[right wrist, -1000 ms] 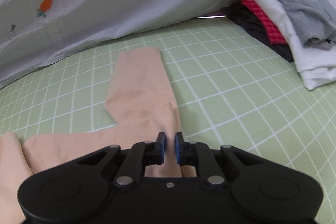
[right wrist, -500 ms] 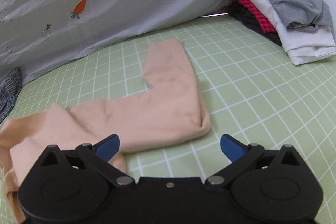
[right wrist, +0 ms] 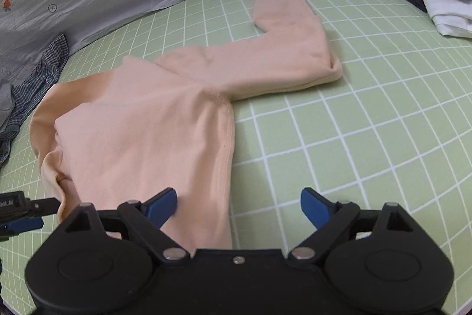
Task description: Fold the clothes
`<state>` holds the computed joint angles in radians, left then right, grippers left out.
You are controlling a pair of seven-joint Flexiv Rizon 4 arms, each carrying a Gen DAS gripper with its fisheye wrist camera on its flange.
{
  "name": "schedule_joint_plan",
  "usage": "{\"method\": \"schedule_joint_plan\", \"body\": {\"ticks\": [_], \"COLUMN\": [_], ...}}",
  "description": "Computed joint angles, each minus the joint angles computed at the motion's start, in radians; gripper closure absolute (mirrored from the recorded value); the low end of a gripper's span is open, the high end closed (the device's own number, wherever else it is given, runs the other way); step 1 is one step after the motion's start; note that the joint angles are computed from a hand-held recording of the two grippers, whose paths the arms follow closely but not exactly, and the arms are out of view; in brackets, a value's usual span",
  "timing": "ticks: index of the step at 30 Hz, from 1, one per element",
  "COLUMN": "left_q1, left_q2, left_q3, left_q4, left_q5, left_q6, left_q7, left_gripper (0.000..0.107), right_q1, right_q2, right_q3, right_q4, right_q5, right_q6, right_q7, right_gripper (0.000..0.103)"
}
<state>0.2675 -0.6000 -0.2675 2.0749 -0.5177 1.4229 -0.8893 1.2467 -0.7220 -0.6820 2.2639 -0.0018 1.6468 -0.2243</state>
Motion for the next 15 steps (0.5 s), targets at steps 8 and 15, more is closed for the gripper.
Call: {"method": "schedule_joint_plan", "body": {"ticks": [8,15], "left_q1": [-0.012,0.030], "left_q2": [-0.009,-0.014], "left_q3": [0.010,-0.039], "left_q4": [-0.011,-0.007], "left_q5": [0.014,-0.021], "left_q6": [-0.010,-0.012], "left_q7": [-0.005,0.032], "left_gripper": [0.078,0.094], "right_q1": [0.013,0.018], "right_q2": [-0.010,-0.010], "right_q3": [0.007,0.008], "right_q4": [0.001,-0.005], "right_q5": [0.028,0.022], "right_q6": [0.028,0.030], "right_q7": [-0.012,-0.069], "right_gripper": [0.053,0.096]}}
